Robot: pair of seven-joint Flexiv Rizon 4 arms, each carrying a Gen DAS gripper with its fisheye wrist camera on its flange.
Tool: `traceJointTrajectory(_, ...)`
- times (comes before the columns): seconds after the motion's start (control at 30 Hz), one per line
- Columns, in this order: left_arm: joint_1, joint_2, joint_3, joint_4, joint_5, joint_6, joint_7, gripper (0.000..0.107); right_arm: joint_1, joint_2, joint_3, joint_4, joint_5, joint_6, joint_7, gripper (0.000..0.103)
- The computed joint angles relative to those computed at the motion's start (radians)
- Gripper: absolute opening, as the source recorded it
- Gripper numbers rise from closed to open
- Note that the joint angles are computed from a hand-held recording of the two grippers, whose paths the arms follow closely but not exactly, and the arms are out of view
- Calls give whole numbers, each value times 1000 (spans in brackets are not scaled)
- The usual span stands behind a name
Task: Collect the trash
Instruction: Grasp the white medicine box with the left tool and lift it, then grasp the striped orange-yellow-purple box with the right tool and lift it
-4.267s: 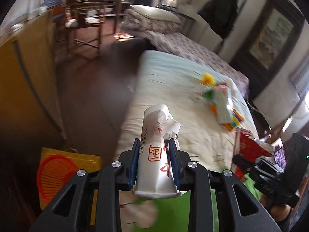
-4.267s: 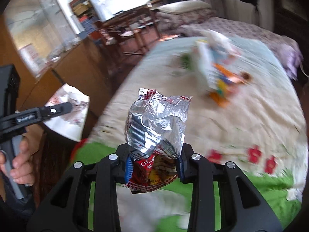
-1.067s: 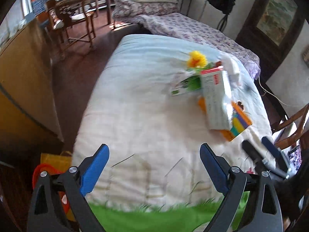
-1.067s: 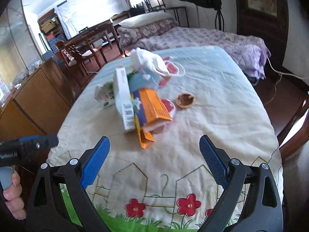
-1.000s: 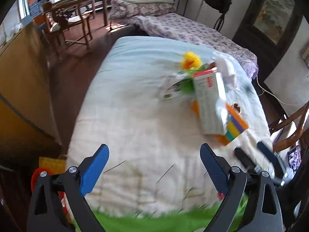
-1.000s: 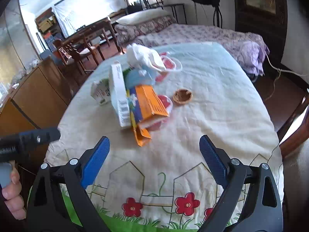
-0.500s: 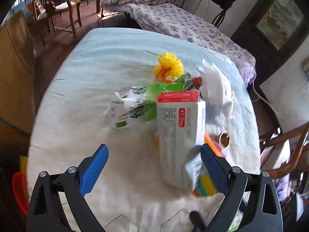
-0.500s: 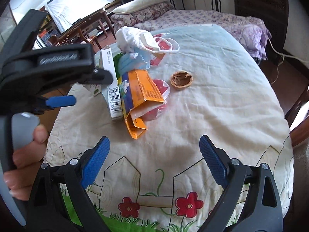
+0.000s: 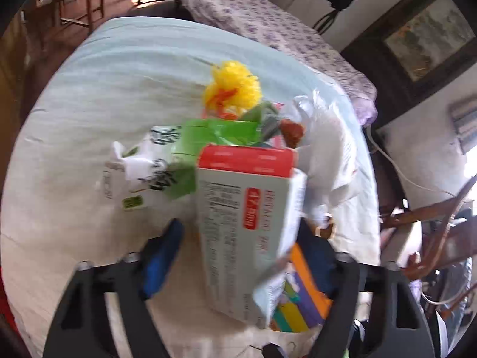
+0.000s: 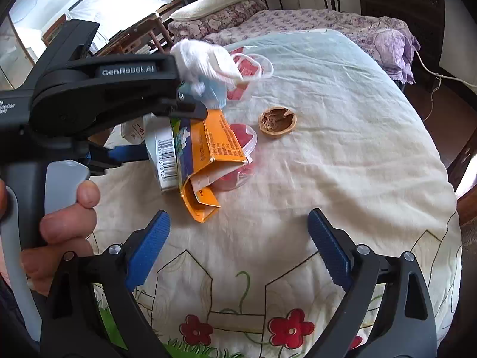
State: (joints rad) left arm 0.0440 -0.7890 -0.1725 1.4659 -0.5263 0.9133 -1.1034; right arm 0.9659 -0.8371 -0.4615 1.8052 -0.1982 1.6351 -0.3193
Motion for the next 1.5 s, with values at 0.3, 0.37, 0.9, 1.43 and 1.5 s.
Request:
traceJointTrajectory(0.3, 54, 129, -71, 206, -109, 139, 210, 42, 46, -9, -63, 20, 57, 41, 8, 90)
traceJointTrajectory(0.37, 66, 160, -74, 254, -139, 163, 248, 42, 58, -12, -75, 21, 65, 42, 2, 90)
traceJointTrajectory(0.9, 151, 314, -103, 563, -489, 392, 597, 43, -51, -24, 63, -111, -73, -79, -92, 45)
traceJointTrajectory(1.43, 96, 291, -24, 530, -500, 345, 551, 43, 88, 25, -54, 17, -76, -21, 3, 21)
traceJointTrajectory(1.5, 96, 291, -25, 533, -497, 350, 550, 43, 79, 48, -12, 31, -84, -30, -19, 21)
